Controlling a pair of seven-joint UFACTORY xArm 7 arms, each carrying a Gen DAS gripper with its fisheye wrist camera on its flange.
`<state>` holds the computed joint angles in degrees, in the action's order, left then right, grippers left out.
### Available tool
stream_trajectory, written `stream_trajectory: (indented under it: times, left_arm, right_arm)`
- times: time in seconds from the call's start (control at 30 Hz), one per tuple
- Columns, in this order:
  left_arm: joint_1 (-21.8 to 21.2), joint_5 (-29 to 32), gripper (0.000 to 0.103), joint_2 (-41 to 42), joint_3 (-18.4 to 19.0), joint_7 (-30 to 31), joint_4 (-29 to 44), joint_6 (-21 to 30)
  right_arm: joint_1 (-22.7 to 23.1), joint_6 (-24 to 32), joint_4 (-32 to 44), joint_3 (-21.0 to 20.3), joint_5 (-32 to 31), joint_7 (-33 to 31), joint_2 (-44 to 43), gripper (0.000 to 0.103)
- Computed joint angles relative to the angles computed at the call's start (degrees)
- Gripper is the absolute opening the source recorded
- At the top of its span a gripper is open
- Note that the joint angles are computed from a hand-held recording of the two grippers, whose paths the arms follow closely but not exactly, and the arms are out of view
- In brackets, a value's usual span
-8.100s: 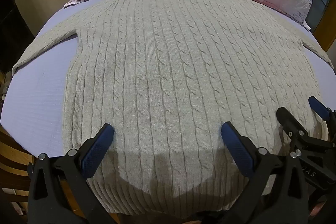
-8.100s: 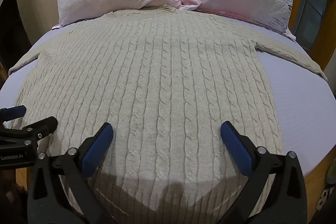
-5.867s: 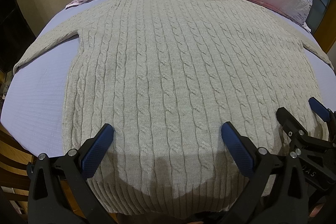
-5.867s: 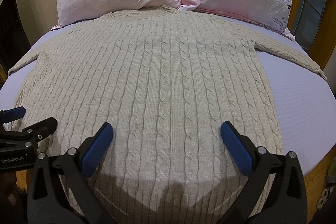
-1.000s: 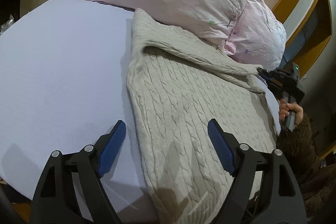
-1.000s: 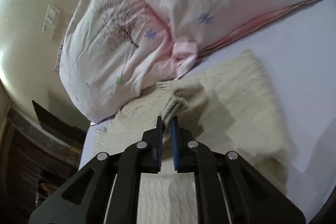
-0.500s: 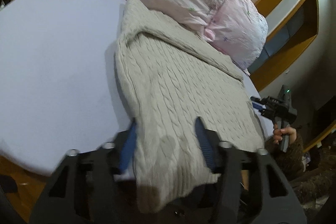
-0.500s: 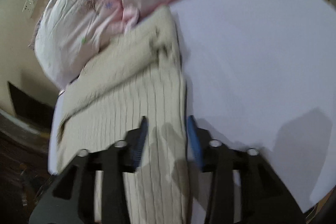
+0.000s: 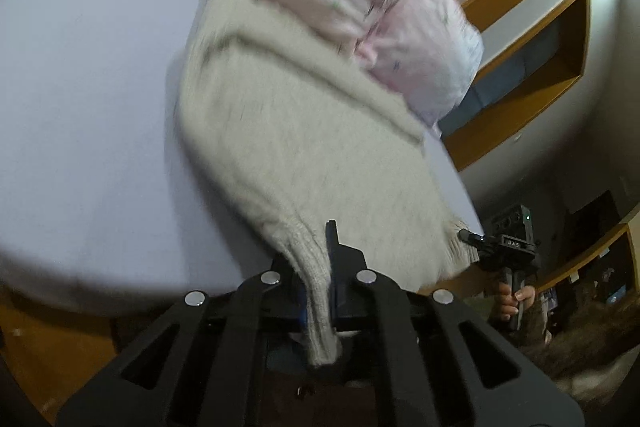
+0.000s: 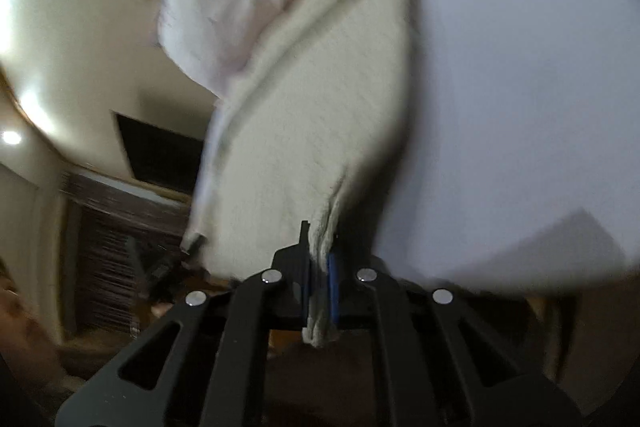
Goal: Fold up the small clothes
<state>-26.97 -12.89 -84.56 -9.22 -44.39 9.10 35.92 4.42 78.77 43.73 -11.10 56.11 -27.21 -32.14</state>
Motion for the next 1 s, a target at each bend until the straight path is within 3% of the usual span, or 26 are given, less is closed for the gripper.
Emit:
stream_trajectory:
  times: [0.1, 0.17, 0.23, 0.27, 0.37, 0.47, 0.57, 0.6, 0.67, 0.7, 0.73, 0.77, 0.8, 0.87, 0.9, 1.0]
  left_arm:
    - [5.9, 4.7, 0.006, 8.5, 4.0, 5.9, 5.4, -4.3]
    - [11.8, 7.7, 0.006, 18.6, 6.5, 9.9, 9.7, -10.3]
    - [15.0, 9.3, 0.006, 30.6, 9.0, 13.3, 15.2, -17.8]
    - [17.5, 8.2, 0.006, 36.6, 8.3, 13.3, 18.4, -20.0]
    - [26.2, 11.4, 0.006, 54.5, 4.3, 12.0, 29.6, -22.0]
    - [26.5, 10.3, 0.006, 66.5, 5.9, 10.4, 37.8, -18.0]
    - [26.1, 9.9, 0.006, 70.0, 6.7, 10.0, 39.0, -18.9]
    - [25.3, 8.7, 0.007, 70.1, 7.4, 10.9, 38.6, -19.7]
    - [22.7, 4.0, 0.01, 69.3, 9.8, 14.1, 38.0, -20.0]
    - [20.4, -0.6, 0.014, 68.6, 12.1, 17.6, 37.4, -20.5]
    - [18.1, -4.3, 0.018, 67.7, 14.3, 20.2, 37.0, -20.6]
    - [18.1, -5.6, 0.035, 66.6, 14.3, 21.0, 36.6, -20.6]
    - [20.6, -4.4, 0.062, 65.2, 12.3, 19.7, 35.9, -20.7]
    - [27.1, 2.6, 0.084, 60.8, 7.2, 13.4, 32.9, -22.3]
    - [28.3, 4.5, 0.084, 58.6, 6.5, 12.6, 31.5, -22.3]
    - [25.1, 3.7, 0.084, 56.0, 10.2, 15.5, 30.0, -18.2]
  right_arm:
    - [2.2, -6.2, 7.2, 1.0, 7.7, -3.7, 6.3, 0.007]
    - [3.3, -11.4, 13.9, 2.3, 13.2, -5.7, 13.4, 0.007]
    - [3.5, -17.8, 20.6, 4.4, 18.5, -7.0, 21.0, 0.007]
    - [3.3, -21.5, 23.9, 6.1, 19.7, -6.2, 24.8, 0.007]
    - [2.8, -30.2, 32.6, 10.5, 14.0, 1.6, 35.0, 0.007]
    - [2.6, -33.4, 37.4, 13.2, 5.6, 9.6, 41.2, 0.007]
    - [2.0, -34.6, 40.7, 15.1, 1.6, 14.2, 44.7, 0.008]
    - [1.7, -34.6, 42.3, 15.7, 0.4, 16.2, 46.0, 0.012]
    - [1.0, -35.0, 44.1, 17.3, -0.1, 17.5, 47.7, 0.04]
    - [0.5, -35.8, 44.4, 18.3, 0.8, 17.2, 48.0, 0.061]
    - [0.0, -38.1, 43.6, 19.3, 2.4, 15.6, 47.3, 0.075]
    - [0.1, -40.4, 43.6, 19.8, 2.5, 15.1, 47.1, 0.082]
    - [0.0, -42.1, 42.7, 20.3, 3.2, 13.8, 46.1, 0.091]
    - [-1.0, -42.5, 40.0, 20.9, 5.9, 8.9, 43.0, 0.094]
    - [-1.4, -42.0, 38.9, 20.7, 7.6, 6.5, 41.8, 0.095]
    - [-1.8, -41.1, 34.2, 19.5, 14.1, -2.5, 38.0, 0.099]
